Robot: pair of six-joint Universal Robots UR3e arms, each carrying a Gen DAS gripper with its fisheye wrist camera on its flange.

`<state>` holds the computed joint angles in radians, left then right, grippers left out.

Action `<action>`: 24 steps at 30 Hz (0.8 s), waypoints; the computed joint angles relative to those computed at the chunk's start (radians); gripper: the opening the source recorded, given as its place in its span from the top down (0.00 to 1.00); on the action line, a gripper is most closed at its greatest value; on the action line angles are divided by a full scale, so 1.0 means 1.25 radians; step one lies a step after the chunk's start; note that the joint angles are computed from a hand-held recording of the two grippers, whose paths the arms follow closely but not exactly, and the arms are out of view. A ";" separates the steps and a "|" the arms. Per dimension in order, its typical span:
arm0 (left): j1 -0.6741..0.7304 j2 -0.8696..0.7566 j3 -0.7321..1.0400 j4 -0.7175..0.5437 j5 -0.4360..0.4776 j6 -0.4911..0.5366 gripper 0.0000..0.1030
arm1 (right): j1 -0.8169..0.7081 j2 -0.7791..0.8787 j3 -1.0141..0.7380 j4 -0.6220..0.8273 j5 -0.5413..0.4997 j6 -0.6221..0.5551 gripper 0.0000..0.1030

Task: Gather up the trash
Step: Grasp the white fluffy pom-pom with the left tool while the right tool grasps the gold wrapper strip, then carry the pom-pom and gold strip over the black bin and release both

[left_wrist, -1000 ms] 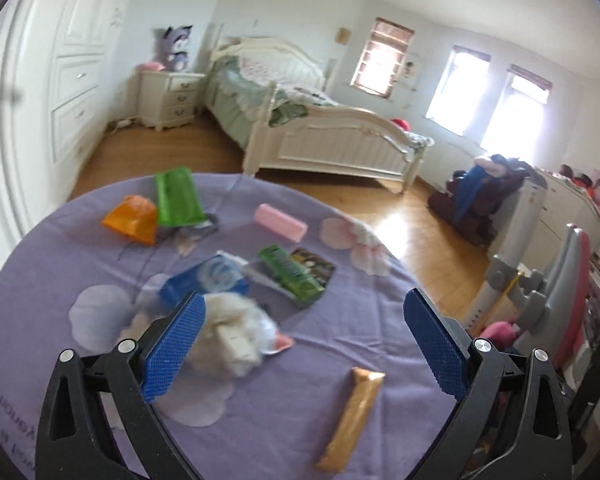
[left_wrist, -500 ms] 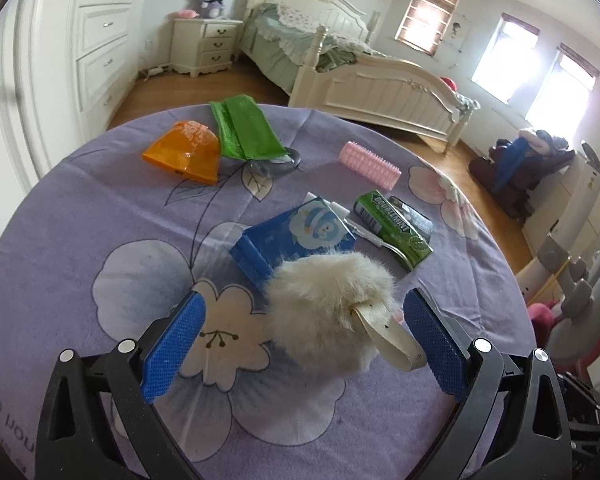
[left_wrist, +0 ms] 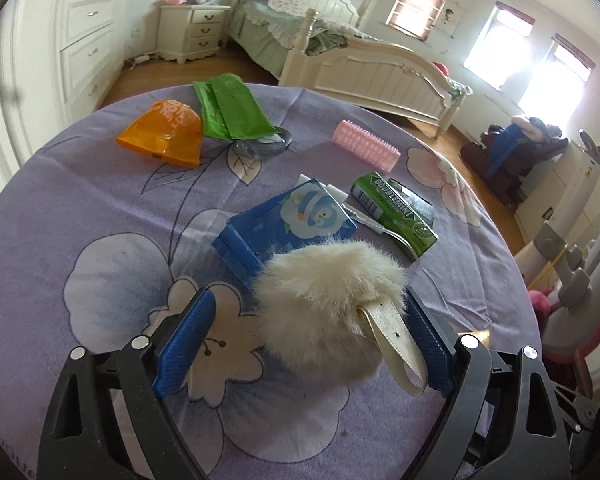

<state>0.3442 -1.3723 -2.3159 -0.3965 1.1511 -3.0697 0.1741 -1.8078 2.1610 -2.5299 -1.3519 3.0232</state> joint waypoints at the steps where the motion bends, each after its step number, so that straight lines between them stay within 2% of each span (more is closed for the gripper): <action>1: 0.000 -0.002 0.001 -0.002 -0.003 0.002 0.18 | 0.006 0.005 0.000 -0.008 -0.010 -0.001 0.66; 2: 0.000 -0.002 0.001 -0.004 -0.006 0.005 0.20 | 0.006 0.006 0.002 -0.014 -0.014 -0.003 0.72; 4: 0.004 0.000 0.000 -0.010 -0.021 0.015 0.34 | -0.005 -0.003 0.014 -0.020 -0.011 -0.004 0.79; 5: 0.004 0.001 0.000 -0.012 -0.024 0.020 0.36 | -0.017 -0.011 0.021 -0.018 0.000 -0.006 0.83; 7: 0.003 0.001 0.001 -0.018 -0.036 0.030 0.49 | -0.039 -0.029 0.036 -0.016 0.019 -0.009 0.88; 10: 0.007 0.011 -0.007 -0.012 -0.047 0.037 0.55 | -0.070 -0.054 0.059 -0.013 0.046 -0.012 0.88; 14: 0.025 0.056 -0.035 -0.006 -0.072 0.044 0.57 | -0.098 -0.100 0.099 -0.037 0.065 -0.006 0.88; 19: 0.050 0.152 -0.059 -0.044 -0.139 0.069 0.57 | -0.141 -0.198 0.158 -0.087 0.068 0.001 0.88; 24: 0.004 0.177 -0.031 -0.045 -0.169 0.070 0.57 | -0.185 -0.290 0.206 -0.139 0.049 0.008 0.88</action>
